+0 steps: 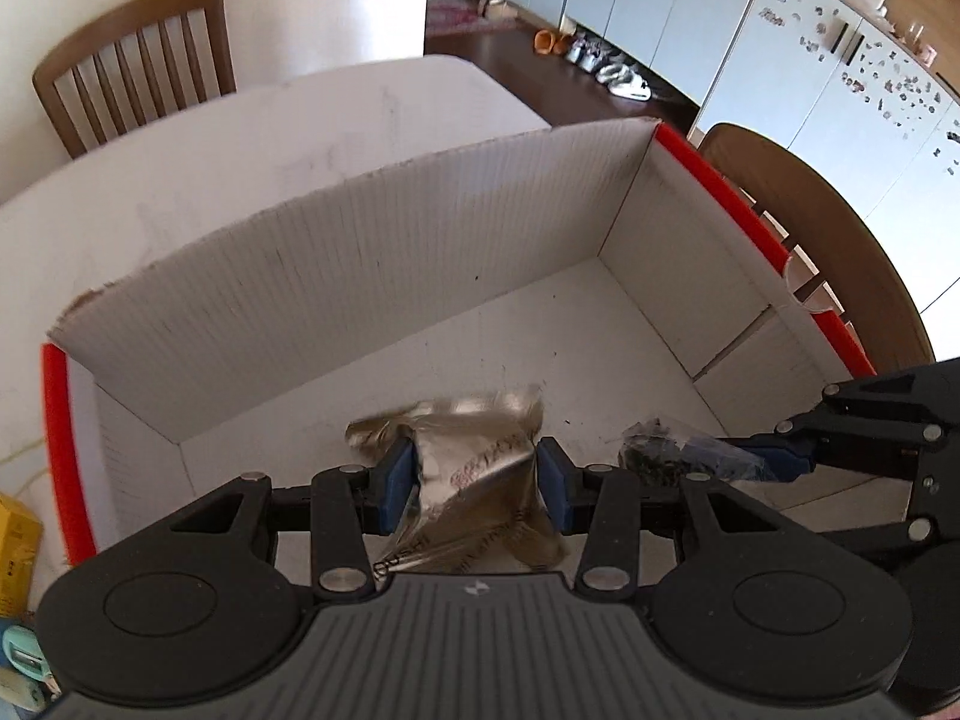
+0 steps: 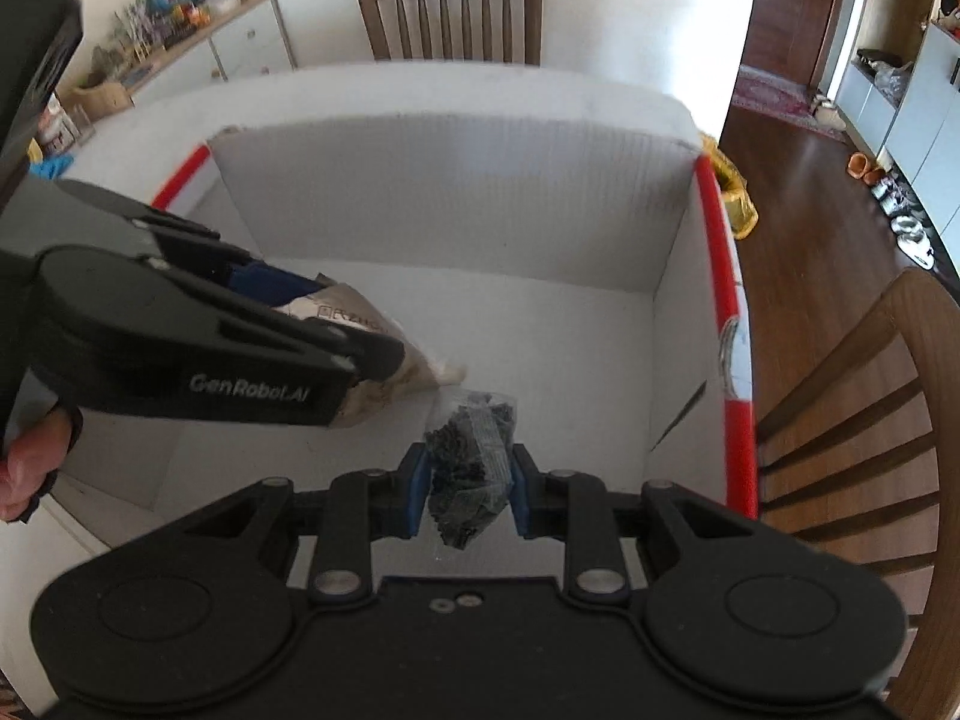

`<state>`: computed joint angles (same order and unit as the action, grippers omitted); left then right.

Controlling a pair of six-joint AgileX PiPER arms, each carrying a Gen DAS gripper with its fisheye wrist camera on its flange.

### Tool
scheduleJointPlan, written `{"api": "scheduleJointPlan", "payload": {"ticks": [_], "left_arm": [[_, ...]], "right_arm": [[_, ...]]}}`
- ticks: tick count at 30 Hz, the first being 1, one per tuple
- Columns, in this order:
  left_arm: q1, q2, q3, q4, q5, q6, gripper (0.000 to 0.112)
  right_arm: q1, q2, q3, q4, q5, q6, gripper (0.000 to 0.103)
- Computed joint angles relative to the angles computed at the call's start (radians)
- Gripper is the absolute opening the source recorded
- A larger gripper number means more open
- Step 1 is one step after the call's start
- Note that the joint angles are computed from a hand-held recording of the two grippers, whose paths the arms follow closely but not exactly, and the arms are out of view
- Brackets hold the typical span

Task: Organize objects
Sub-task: 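Open the right tool to drop the black bag while the left tool releases the foil bag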

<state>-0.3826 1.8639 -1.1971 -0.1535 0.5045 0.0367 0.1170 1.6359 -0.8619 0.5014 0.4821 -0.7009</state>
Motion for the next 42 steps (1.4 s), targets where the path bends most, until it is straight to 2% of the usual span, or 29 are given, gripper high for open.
{"api": "scheduleJointPlan", "payload": {"ticks": [11,13,18,24,29,34,37,42], "left_arm": [[0.018,0.022,-0.029,-0.050,0.027,0.033,0.044],[0.017,0.009,-0.025,-0.045,0.018,0.022,0.044],[0.008,-0.035,0.003,-0.009,0.000,-0.014,0.047],[0.010,-0.123,0.064,-0.002,-0.022,-0.013,0.048],[0.025,-0.212,0.138,-0.022,-0.055,0.014,0.056],[0.062,-0.306,0.208,-0.105,-0.060,0.113,0.056],[0.094,-0.375,0.257,-0.153,-0.056,0.175,0.056],[0.155,-0.476,0.325,-0.252,-0.042,0.295,0.057]], "right_arm": [[0.018,0.022,0.010,-0.038,-0.008,0.044,0.027],[0.018,0.011,0.022,-0.051,-0.021,0.060,0.029],[-0.002,-0.024,0.019,-0.004,0.010,0.033,0.032],[-0.028,-0.094,0.034,0.073,0.041,-0.019,0.037],[-0.018,-0.162,0.063,0.088,0.038,-0.025,0.039],[-0.013,-0.225,0.090,0.106,0.040,-0.014,0.042],[0.019,-0.263,0.112,0.087,0.017,0.034,0.049],[0.093,-0.335,0.140,0.010,-0.022,0.152,0.054]]}}
